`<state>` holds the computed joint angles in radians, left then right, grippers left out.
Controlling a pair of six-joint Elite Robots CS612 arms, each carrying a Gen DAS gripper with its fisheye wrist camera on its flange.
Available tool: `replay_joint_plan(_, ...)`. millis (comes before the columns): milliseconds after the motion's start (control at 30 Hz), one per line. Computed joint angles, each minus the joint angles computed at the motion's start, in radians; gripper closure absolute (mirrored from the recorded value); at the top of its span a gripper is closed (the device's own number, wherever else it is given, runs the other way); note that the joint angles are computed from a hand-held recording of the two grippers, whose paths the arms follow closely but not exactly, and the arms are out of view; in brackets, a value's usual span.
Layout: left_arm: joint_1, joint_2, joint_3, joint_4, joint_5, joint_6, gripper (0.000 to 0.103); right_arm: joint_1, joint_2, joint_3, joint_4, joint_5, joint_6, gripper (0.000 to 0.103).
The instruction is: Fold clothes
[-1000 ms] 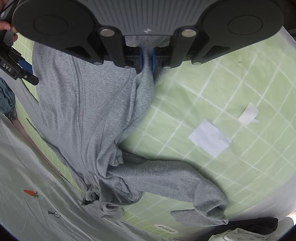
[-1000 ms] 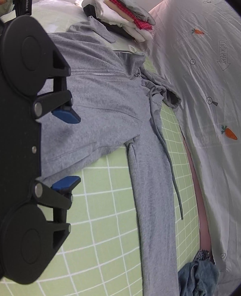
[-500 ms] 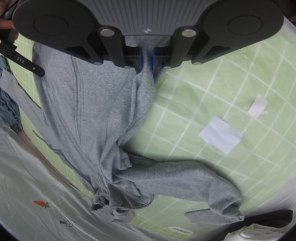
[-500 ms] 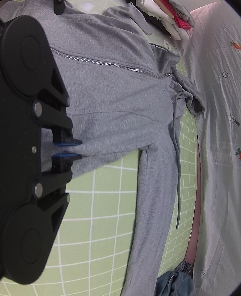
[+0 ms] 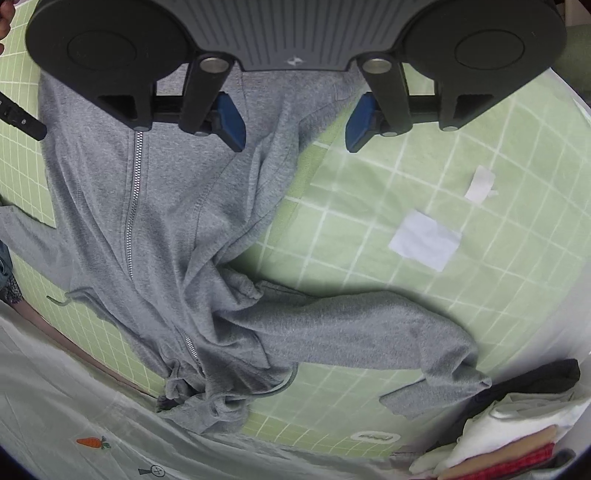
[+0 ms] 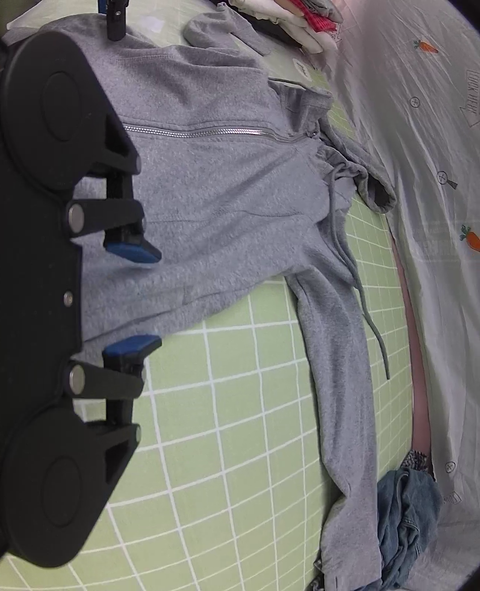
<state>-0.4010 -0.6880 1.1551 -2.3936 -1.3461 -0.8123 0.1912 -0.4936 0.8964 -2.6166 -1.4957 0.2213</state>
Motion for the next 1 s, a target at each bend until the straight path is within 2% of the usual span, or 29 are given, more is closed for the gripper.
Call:
replay_joint_plan(33,-0.004,0.002,-0.013,0.011,0.013,0.011,0.032,-0.003,-0.008,0.013,-0.019,-0.008,0.01,0.035)
replay_joint_plan(100,-0.017,0.014,-0.046,0.021,0.032,0.016,0.029,-0.014,-0.021,0.033,-0.038,0.0,0.017,0.029)
replay_joint_plan(167,-0.029,0.032,-0.077,0.019,0.037,0.02,0.013,-0.025,-0.03,0.048,-0.039,-0.004,0.008,0.024)
replay_joint_plan(200,-0.033,0.047,-0.097,0.013,0.029,0.024,0.011,-0.03,-0.034,0.054,-0.034,-0.015,0.004,0.022)
replay_joint_plan(300,-0.042,0.105,-0.185,0.038,-0.021,0.036,0.01,-0.053,-0.044,0.066,-0.008,-0.013,0.027,0.02)
replay_joint_plan(400,-0.05,0.17,-0.296,0.127,-0.051,0.039,0.01,-0.074,-0.046,0.072,-0.007,-0.016,0.04,0.02)
replay_joint_plan(600,-0.046,0.3,-0.531,0.284,-0.125,-0.011,0.01,-0.114,-0.031,0.048,0.016,-0.039,0.069,0.019)
replay_joint_plan(767,-0.055,0.431,-0.794,0.481,-0.031,0.039,0.0,-0.138,0.026,-0.053,0.048,-0.08,0.071,0.019)
replay_joint_plan(900,-0.061,0.555,-1.05,0.659,0.025,0.03,0.0,-0.156,0.111,-0.223,0.134,-0.137,0.085,0.019)
replay_joint_plan(1000,-0.062,0.59,-1.121,0.694,0.041,0.006,0.0,-0.169,0.187,-0.377,0.202,-0.182,0.072,0.019)
